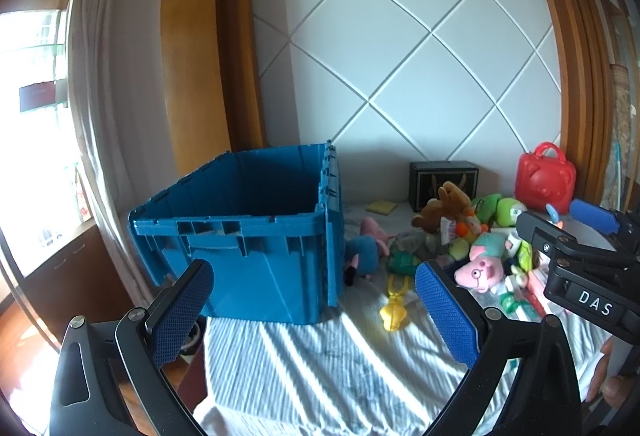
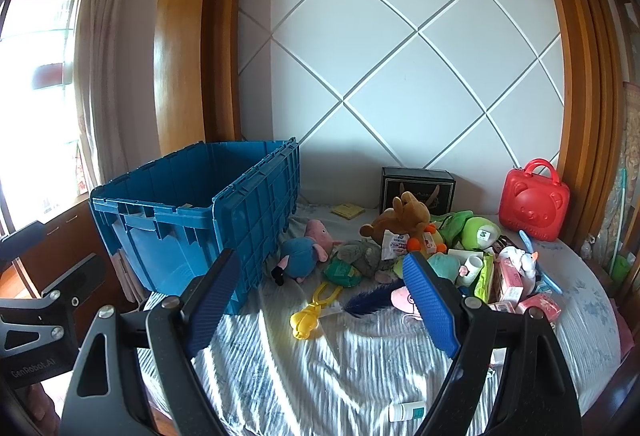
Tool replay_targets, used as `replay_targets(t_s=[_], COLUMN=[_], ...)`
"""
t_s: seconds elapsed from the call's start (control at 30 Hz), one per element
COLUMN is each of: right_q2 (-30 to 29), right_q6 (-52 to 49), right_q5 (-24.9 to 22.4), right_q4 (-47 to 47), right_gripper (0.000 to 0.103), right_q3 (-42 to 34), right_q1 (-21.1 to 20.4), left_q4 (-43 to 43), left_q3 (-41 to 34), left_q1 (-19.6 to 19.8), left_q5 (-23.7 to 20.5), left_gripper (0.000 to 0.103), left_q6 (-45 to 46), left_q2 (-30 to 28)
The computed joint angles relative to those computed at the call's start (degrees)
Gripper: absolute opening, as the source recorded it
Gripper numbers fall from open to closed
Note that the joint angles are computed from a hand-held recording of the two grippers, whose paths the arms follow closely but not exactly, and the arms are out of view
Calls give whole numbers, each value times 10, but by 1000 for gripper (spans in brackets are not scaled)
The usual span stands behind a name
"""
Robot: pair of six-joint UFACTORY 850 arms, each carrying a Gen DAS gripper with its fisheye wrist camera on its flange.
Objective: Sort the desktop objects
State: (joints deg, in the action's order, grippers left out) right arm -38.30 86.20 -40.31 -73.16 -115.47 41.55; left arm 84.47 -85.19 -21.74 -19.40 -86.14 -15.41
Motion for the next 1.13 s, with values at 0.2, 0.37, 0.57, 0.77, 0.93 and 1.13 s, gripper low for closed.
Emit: replay_targets(t_s=[0.2, 0.37, 0.57, 0.77, 0.93, 1.13], right_q2=[-2, -5, -6, -5, -4, 0], right_q6=[-7, -11, -10, -9, -5, 5], right_q5=[2, 2, 1, 1, 1, 2], right_q4=[9, 13, 12, 12, 11, 3], right_gripper=[83, 83, 83, 83, 83, 83], right_q3=[-3, -7, -10, -9, -7, -2], right_q1=[-2, -1, 0, 1, 1, 2], left_q4=[-11, -18, -21, -37, 4, 26], left_q3=[-2, -4, -4, -3, 7, 14], left_q1=[1, 3, 4, 6, 8, 9], left_q5=[4, 5, 7, 11, 28, 34], left_gripper=[102, 102, 102, 102, 102, 102], left_q6=[12, 17, 20, 33, -6, -28], left_q2=[-2, -4, -4, -4, 2, 6])
